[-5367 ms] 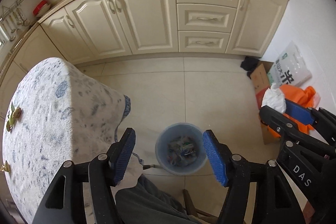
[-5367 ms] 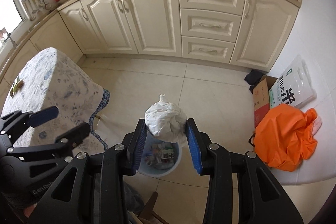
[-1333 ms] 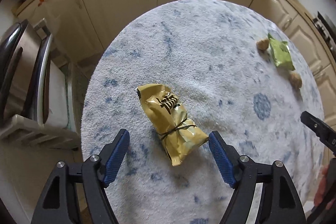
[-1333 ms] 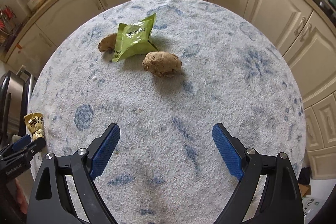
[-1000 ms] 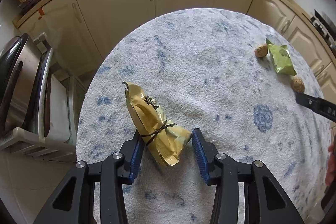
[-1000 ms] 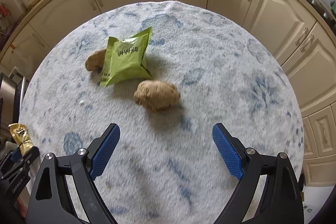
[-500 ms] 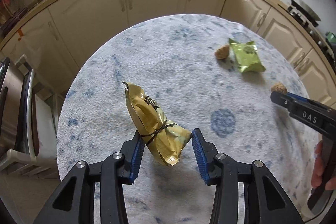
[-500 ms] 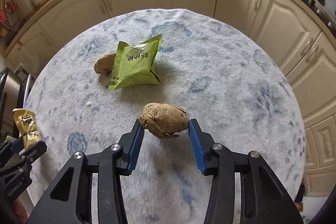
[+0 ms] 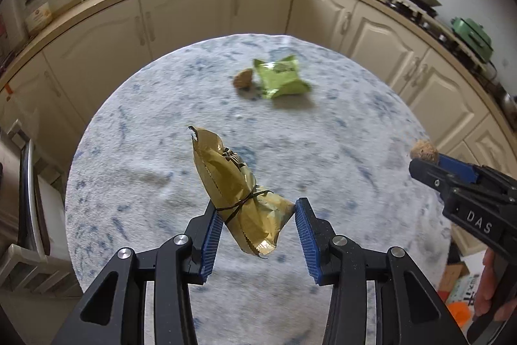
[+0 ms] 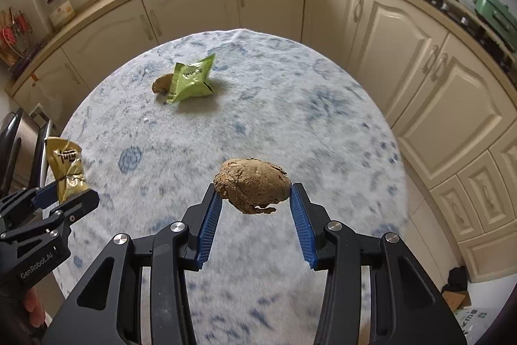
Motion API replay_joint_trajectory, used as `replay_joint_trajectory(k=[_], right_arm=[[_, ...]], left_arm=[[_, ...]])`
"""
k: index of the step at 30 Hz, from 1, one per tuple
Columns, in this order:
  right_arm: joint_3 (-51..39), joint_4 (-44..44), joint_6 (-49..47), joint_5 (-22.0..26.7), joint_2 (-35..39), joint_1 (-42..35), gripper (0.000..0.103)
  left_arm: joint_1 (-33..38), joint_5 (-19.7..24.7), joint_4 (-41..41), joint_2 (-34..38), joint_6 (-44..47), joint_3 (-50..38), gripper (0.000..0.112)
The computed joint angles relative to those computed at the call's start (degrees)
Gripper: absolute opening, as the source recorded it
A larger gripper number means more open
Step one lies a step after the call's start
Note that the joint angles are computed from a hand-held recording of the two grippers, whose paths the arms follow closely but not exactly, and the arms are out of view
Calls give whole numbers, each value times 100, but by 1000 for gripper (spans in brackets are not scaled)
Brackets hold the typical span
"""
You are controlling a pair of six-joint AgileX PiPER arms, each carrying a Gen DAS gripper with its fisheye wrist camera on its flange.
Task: Collect trash
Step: 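Grasp the brown lump with the right tool and lift it, then carry the yellow packet and brown lump over the blue bucket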
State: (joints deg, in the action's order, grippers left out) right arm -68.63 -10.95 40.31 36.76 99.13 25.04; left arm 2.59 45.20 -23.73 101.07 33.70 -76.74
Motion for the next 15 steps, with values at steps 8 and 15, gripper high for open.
replay_joint_trajectory(k=[8,15], right_arm=[[1497,-728,1307,153,-1427,194,44],[2572,-1126,2304,568,-2632,367,44]], left_arm=[[-529,17,-224,-877,378,865,40],[-1206,5,-206,-1412,378,1407,40]])
